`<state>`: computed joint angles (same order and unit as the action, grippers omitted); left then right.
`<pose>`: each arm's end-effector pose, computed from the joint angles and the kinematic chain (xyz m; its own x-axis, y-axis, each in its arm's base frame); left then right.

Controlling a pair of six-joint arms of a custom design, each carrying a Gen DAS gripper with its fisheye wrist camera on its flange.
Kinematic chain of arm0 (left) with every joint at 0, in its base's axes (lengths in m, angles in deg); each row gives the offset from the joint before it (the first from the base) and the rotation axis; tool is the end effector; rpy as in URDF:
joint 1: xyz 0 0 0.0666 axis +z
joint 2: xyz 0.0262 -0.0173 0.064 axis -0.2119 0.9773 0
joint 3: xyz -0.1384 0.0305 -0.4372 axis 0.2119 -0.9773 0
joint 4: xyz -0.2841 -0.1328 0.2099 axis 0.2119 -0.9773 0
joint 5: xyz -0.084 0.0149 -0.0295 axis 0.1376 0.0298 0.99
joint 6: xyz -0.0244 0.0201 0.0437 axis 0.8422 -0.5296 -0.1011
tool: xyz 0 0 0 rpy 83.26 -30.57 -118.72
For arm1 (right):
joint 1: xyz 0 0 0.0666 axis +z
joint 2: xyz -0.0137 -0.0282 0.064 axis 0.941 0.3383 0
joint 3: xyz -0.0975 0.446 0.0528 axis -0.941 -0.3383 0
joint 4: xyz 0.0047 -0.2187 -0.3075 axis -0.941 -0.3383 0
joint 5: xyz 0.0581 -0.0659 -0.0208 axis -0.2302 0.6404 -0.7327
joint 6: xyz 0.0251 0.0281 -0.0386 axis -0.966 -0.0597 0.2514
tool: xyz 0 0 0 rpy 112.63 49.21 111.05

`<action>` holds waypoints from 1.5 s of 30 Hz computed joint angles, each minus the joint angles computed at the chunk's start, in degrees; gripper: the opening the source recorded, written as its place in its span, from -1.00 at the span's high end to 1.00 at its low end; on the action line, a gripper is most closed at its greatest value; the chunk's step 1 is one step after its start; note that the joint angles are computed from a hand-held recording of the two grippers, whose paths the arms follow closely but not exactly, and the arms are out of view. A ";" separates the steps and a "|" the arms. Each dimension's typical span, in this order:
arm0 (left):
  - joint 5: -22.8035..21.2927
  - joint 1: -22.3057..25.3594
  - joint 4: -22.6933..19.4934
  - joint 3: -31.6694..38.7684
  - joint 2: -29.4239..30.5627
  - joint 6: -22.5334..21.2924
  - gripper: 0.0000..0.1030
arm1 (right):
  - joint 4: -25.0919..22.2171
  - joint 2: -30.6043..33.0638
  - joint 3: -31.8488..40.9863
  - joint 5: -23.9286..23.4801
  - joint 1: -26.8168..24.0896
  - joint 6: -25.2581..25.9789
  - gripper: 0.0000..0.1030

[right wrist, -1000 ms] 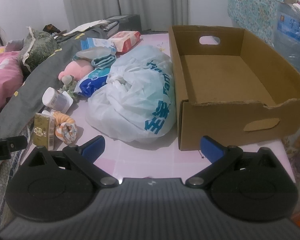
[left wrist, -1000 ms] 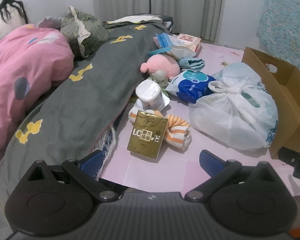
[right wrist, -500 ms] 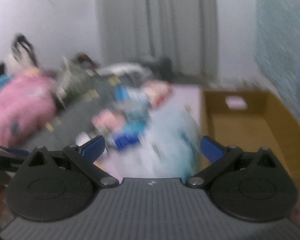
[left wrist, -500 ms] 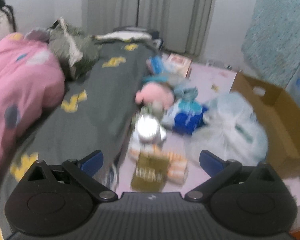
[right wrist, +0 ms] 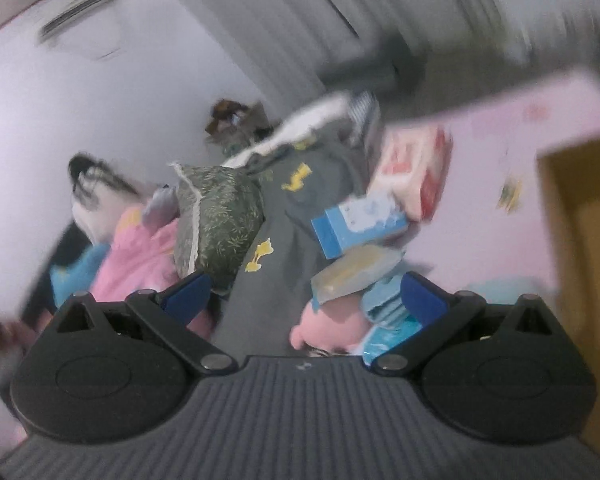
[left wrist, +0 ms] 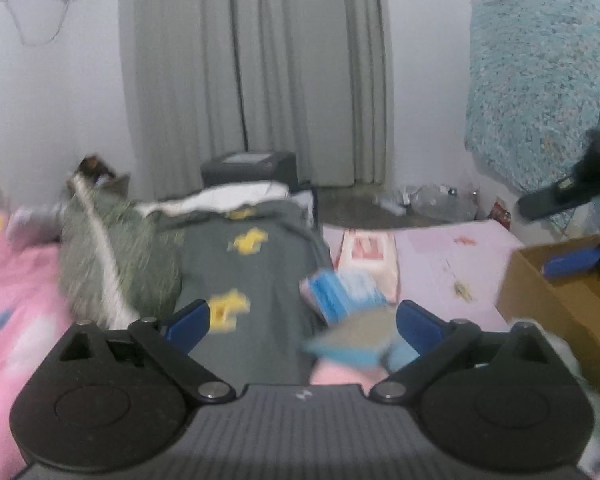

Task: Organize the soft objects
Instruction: 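Grasp the blue-and-white tissue box beside the wipes pack with the right gripper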

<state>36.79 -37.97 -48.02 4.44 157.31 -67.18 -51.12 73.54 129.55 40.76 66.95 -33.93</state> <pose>0.3941 -0.1855 0.4831 -0.4231 0.2476 -0.8716 0.3474 0.9328 0.0963 0.3985 -0.0067 0.5146 -0.6876 0.5056 -0.5212 0.0560 0.7526 0.6561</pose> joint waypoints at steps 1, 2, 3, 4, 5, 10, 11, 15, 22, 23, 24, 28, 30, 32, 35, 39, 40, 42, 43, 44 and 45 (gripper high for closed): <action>0.88 0.42 0.12 1.84 2.21 -0.56 -0.94 | -0.17 3.07 1.27 -1.30 -0.54 -2.78 -0.96; 1.71 0.78 -0.16 3.92 4.50 -0.48 -0.88 | -0.24 5.78 2.54 -2.16 -1.12 -5.82 -0.92; 2.65 1.15 -0.57 5.66 6.60 -0.05 -0.79 | -0.09 8.25 3.46 -2.88 -1.25 -8.08 -0.89; 3.65 1.48 -1.89 8.06 9.04 0.58 -0.75 | -0.31 11.09 4.82 -3.98 -1.65 -9.74 -0.81; 4.58 1.78 -3.67 10.57 11.30 1.30 -0.64 | -0.01 13.52 5.78 -4.05 -1.41 -11.56 -0.73; 10.80 3.30 -11.09 22.74 22.10 7.15 -0.32 | 1.48 23.91 10.79 -4.10 -1.05 -18.40 -0.46; 12.37 3.52 -12.12 24.86 23.94 8.12 -0.32 | 1.96 25.03 11.30 -4.56 -1.16 -19.80 -0.43; 17.18 3.96 -16.29 31.53 30.35 7.73 -0.32 | 5.71 29.29 12.11 -7.18 -1.63 -27.36 -0.40; 18.36 4.05 -22.49 39.37 37.13 9.42 -0.10 | 13.16 33.12 10.60 -8.21 -1.34 -39.85 -0.40; 18.78 4.08 -23.24 39.94 37.56 9.12 -0.05 | 13.62 33.48 10.67 -8.33 -1.18 -40.26 -0.37; 18.61 3.96 -24.18 40.65 37.90 8.77 -0.01 | 13.78 33.88 10.92 -8.56 -1.09 -40.30 -0.34; 16.88 3.82 -26.55 42.11 39.08 7.56 0.05 | 14.36 34.84 11.02 -9.32 -0.76 -40.33 -0.21; 17.06 4.16 -27.97 43.17 39.78 8.35 0.05 | 14.94 35.50 10.95 -9.93 -0.65 -41.21 -0.20; 17.55 4.47 -29.87 44.69 40.64 9.25 0.05 | 16.10 35.88 10.53 -10.69 -0.65 -41.99 -0.16; 18.25 4.70 -31.08 45.76 41.25 10.11 0.06 | 17.81 36.61 10.52 -11.36 -0.55 -42.47 -0.05; 18.01 4.36 -32.57 46.65 41.34 10.08 0.18 | 19.97 37.22 10.46 -12.28 -0.31 -42.77 0.23; 18.03 4.30 -32.48 46.54 41.09 10.45 0.18 | 19.97 37.23 10.59 -12.14 -0.18 -42.48 0.35; 19.18 4.40 -31.63 45.90 40.24 11.67 0.23 | 20.10 36.94 10.66 -11.54 -0.05 -41.97 0.38; 20.55 4.57 -31.71 45.86 39.88 12.38 0.25 | 20.49 36.64 10.60 -11.19 -0.06 -41.81 0.39; 21.45 4.61 -31.71 45.74 39.44 13.01 0.25 | 21.18 36.28 10.40 -11.14 -0.16 -41.79 0.42; 21.76 4.51 -31.38 45.38 38.95 13.15 0.25 | 21.64 35.92 10.39 -11.14 -0.30 -41.76 0.43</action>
<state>58.55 -33.46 -79.40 49.82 196.26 -54.03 -29.49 109.46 139.94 29.62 66.65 -75.70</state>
